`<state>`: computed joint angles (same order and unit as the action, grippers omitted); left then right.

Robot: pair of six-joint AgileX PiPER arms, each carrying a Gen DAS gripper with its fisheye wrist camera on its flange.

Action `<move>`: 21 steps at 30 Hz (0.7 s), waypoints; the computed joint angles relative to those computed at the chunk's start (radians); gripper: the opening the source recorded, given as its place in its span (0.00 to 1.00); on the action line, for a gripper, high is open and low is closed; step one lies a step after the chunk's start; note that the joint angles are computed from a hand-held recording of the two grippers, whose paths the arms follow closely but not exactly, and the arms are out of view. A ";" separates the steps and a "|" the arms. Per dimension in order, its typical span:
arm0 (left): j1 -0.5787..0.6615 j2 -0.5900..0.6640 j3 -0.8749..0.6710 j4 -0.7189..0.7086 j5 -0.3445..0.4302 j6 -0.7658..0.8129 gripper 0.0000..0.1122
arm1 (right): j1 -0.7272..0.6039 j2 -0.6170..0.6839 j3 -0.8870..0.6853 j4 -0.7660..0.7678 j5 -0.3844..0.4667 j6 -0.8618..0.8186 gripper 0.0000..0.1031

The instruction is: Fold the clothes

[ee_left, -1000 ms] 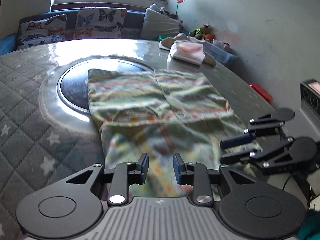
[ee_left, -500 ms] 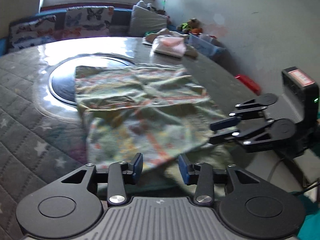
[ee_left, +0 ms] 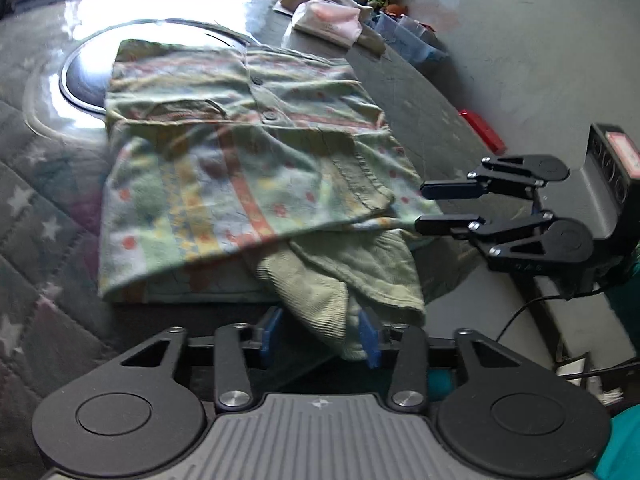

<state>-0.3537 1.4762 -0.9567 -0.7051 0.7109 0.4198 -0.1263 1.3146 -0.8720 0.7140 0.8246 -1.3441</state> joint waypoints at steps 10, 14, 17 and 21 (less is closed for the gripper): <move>0.073 0.002 -0.077 -0.133 0.035 0.113 0.11 | -0.033 -0.050 0.072 0.016 0.012 -0.150 0.44; 0.104 0.050 -0.159 -0.178 0.053 0.136 0.11 | -0.028 -0.048 0.096 0.073 0.007 -0.223 0.45; 0.114 0.089 -0.218 -0.189 0.064 0.140 0.11 | -0.010 -0.044 0.117 0.133 -0.030 -0.283 0.45; 0.125 0.117 -0.253 -0.194 0.084 0.145 0.11 | 0.017 -0.015 0.123 0.250 -0.075 -0.339 0.45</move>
<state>-0.2288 1.5935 -1.2102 -0.8993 0.7951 0.5650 -0.1089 1.2997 -0.7485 0.9635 0.7496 -1.6833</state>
